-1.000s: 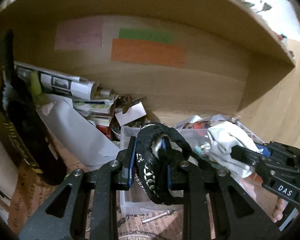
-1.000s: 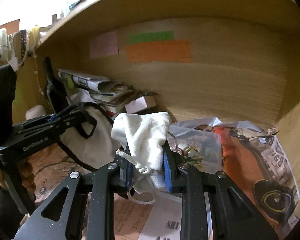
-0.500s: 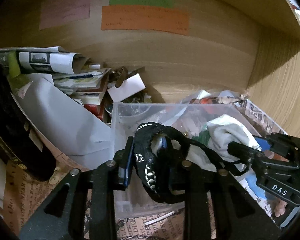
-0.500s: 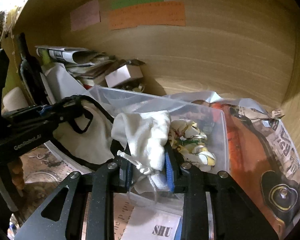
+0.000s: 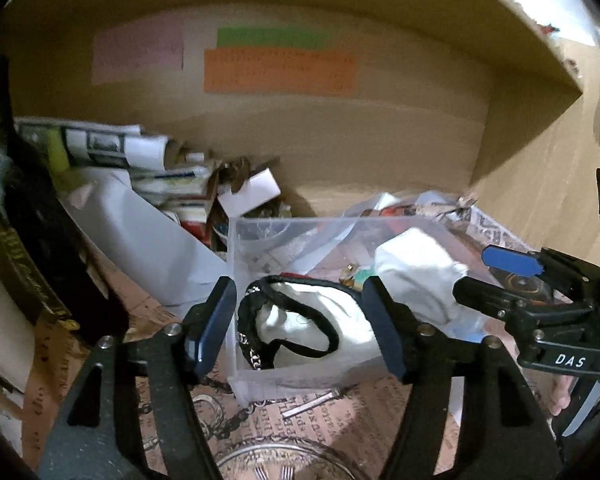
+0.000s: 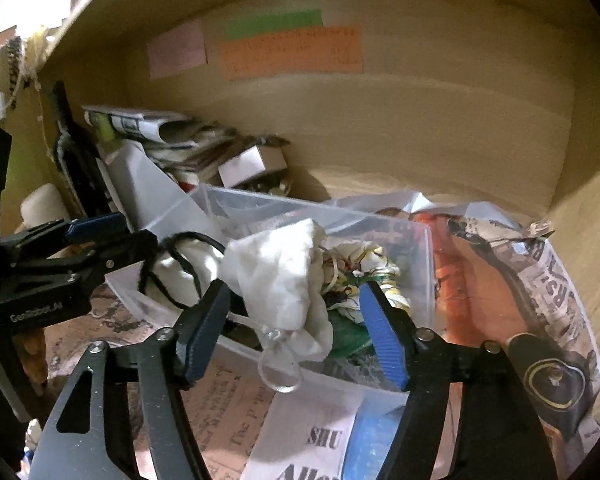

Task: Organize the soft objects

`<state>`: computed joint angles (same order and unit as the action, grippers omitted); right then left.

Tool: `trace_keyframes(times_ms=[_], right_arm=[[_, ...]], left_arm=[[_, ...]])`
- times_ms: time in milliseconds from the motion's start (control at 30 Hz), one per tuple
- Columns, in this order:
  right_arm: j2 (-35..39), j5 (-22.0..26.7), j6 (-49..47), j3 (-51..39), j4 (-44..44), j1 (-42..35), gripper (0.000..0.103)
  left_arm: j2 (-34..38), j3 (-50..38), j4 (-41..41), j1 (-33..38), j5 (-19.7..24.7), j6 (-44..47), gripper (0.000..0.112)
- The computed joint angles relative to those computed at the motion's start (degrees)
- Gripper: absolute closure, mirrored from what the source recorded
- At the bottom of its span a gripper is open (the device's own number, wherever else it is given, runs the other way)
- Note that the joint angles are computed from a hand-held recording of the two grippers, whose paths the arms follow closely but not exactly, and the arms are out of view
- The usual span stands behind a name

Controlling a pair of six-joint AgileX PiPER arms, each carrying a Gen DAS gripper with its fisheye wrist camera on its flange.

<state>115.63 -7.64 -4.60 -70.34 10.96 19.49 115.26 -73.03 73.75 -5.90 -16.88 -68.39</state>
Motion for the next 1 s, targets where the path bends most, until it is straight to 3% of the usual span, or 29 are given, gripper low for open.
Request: trace_keyframes(times_ms=[167, 400, 467, 733, 933, 1000], right_arm=[[-5.5, -4.9, 1.1, 6.2, -0.6, 1.0, 0.038], [-14.7, -12.9, -0.5, 15.9, 1.6, 2.9, 0.037], [-17.1, -15.5, -1.7, 18.5, 3.1, 3.7, 0.026], [-23.4, -23.6, -6.1, 26.1, 9.1, 6.8, 0.016], [-25.1, -27.3, -7.4, 29.0, 12.0, 8.5, 0.001], [-25.7, -28.0, -7.4, 29.8, 12.4, 8.9, 0.000]], left_arm=[[-6.9, 7.7, -12.3, 0.8, -3.5, 12.4, 0.045], [-16.0, 16.9, -22.5, 1.1, -8.9, 23.1, 0.037], [-18.3, 19.5, -26.4, 0.8, -10.2, 27.2, 0.031], [-24.3, 26.2, -36.1, -0.1, -13.4, 36.7, 0.011], [-27.5, 29.7, -38.5, -0.7, -14.6, 39.4, 0.009], [-28.1, 30.5, -39.8, -1.1, -14.7, 40.8, 0.009]])
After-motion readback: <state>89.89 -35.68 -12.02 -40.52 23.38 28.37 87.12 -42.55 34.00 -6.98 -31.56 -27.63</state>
